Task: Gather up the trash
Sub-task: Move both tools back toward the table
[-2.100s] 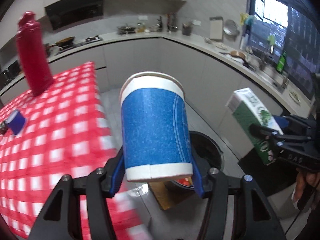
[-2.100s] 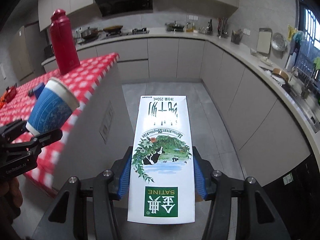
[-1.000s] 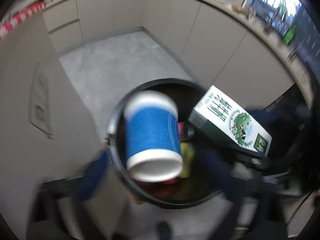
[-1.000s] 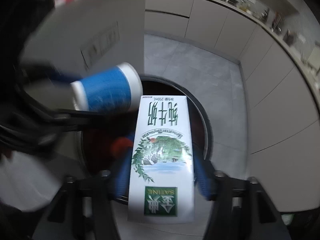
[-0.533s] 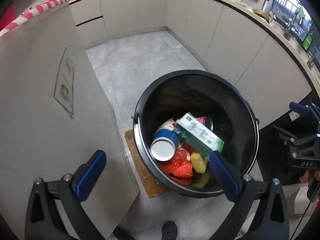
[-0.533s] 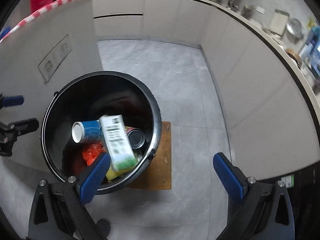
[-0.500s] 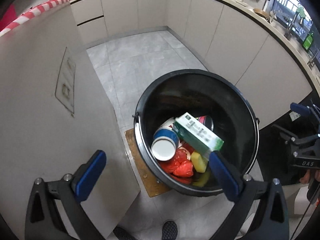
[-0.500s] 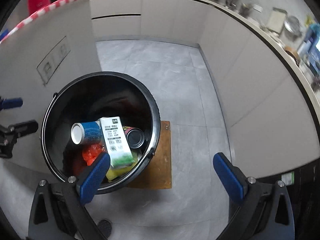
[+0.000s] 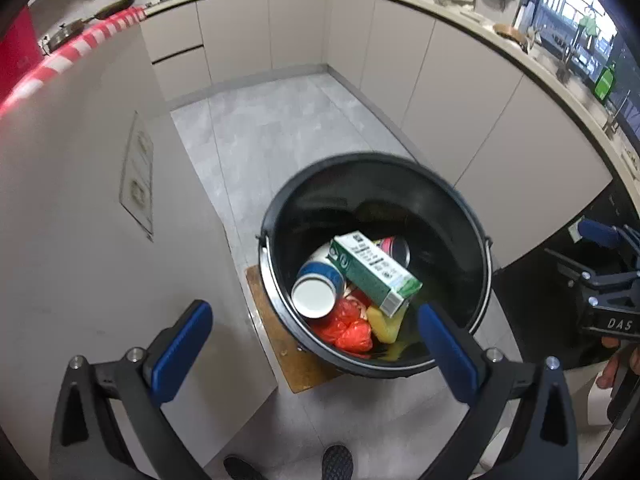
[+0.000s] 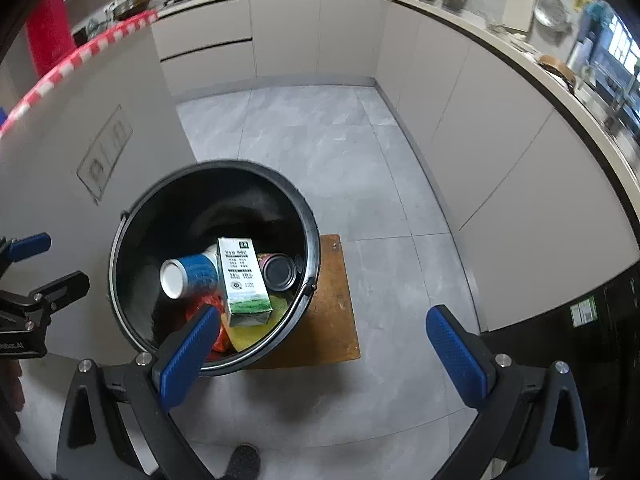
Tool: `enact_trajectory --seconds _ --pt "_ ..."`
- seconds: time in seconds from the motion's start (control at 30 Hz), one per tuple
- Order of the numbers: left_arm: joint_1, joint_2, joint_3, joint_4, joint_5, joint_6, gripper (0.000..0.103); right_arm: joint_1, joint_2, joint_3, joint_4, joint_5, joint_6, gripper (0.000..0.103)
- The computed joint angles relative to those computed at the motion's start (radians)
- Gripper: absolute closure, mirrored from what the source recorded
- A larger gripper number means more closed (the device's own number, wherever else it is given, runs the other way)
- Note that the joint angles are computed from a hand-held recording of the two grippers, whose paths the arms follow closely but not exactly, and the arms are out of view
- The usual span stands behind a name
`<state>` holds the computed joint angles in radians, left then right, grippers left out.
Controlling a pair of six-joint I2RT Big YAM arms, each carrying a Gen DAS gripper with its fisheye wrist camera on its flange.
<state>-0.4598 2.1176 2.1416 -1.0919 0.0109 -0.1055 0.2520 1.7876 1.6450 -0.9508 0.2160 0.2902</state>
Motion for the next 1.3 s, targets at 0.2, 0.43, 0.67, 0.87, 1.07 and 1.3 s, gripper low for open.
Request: enact_trajectory --seconds 0.2,0.43,0.67,0.87,1.07,1.3 --pt "-0.003 -0.045 -0.016 0.019 -0.004 -0.016 0.000 0.007 -0.045 -0.003 -0.011 0.032 0.062 0.000" --pt "-0.002 -0.100 -0.034 0.022 -0.016 -0.020 0.000 0.025 -0.098 -0.001 -0.039 0.075 0.084 0.000" --pt "0.001 -0.188 -0.086 0.045 -0.039 -0.020 0.000 0.042 -0.164 0.008 -0.051 0.127 0.093 0.000" --pt "0.012 -0.244 -0.118 0.083 -0.075 -0.026 0.000 0.076 -0.181 0.052 -0.061 0.171 0.082 0.000" --pt "0.041 -0.271 -0.125 0.105 -0.095 -0.038 0.000 0.100 -0.157 0.120 -0.050 0.175 0.098 0.000" --pt "0.081 -0.306 -0.165 0.133 -0.101 -0.044 0.000 0.148 -0.086 0.232 -0.065 0.146 0.073 0.000"
